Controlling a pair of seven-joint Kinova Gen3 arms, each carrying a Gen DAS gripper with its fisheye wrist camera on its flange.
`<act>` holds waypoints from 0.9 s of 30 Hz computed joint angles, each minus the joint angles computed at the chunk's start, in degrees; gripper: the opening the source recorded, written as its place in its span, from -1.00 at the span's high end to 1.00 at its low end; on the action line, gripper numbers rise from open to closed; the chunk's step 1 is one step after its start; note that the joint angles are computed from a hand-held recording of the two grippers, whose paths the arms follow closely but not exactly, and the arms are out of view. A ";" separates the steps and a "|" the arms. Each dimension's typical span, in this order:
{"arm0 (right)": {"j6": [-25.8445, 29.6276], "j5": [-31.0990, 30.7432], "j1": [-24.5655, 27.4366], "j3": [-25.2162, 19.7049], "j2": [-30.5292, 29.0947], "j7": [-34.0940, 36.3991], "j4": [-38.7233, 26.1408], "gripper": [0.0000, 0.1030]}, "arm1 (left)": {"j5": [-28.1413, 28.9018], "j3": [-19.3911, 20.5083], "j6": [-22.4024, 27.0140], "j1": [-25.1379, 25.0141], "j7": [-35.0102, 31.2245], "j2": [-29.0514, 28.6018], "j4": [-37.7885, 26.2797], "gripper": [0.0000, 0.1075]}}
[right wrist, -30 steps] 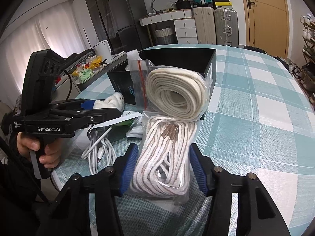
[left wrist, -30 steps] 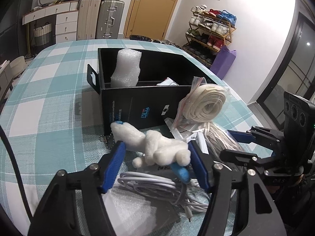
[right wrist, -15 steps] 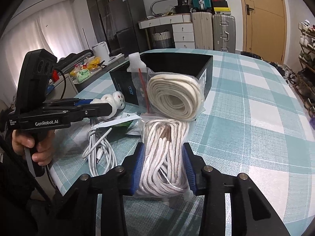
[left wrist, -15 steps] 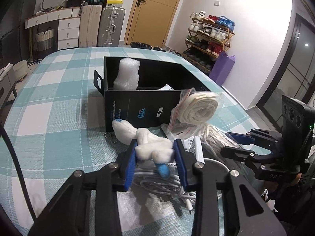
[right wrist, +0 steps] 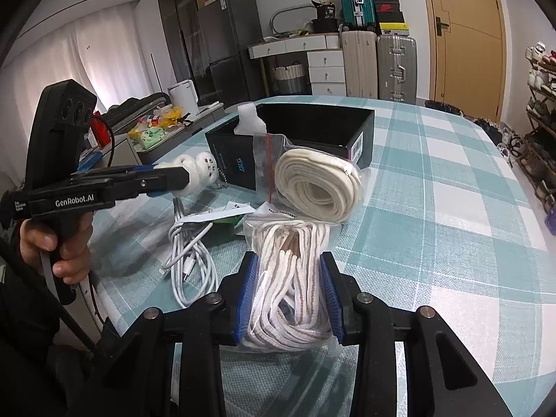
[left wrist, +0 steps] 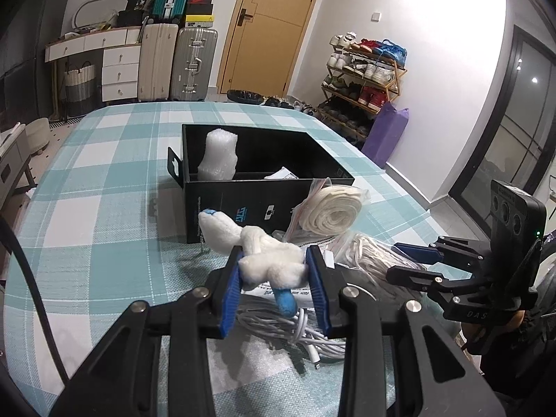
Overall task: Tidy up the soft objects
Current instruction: 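Carry the plush toy with the left gripper while the right carries the rope bag over the box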
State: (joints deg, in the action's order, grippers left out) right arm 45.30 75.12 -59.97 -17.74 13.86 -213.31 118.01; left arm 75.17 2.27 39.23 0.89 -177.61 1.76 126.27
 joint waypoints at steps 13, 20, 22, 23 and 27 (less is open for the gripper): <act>6.71 6.42 -2.93 -2.93 -1.92 -6.97 2.31 0.30 | 2.55 -1.06 1.00 -0.16 -2.98 -3.65 1.27 0.37; 9.67 8.32 -3.01 -3.81 -2.29 -7.73 1.71 0.30 | 3.96 -1.11 0.20 0.18 -3.65 -3.98 0.46 0.37; 10.39 8.66 -2.90 -3.83 -2.25 -7.65 1.31 0.30 | 4.52 -1.03 -0.15 0.29 -4.02 -3.76 0.15 0.37; 10.72 8.86 -2.86 -3.82 -2.19 -7.65 1.08 0.30 | 4.66 -0.96 -0.35 0.34 -4.11 -3.53 -0.09 0.37; 10.80 9.67 -2.19 -3.60 -2.08 -7.91 0.63 0.30 | 5.22 -0.68 -1.16 0.55 -4.23 -2.65 -1.08 0.37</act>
State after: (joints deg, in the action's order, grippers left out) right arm 56.10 84.80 -62.16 -21.34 11.77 -221.21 118.64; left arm 80.39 1.60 38.07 1.44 -181.85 -0.90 125.19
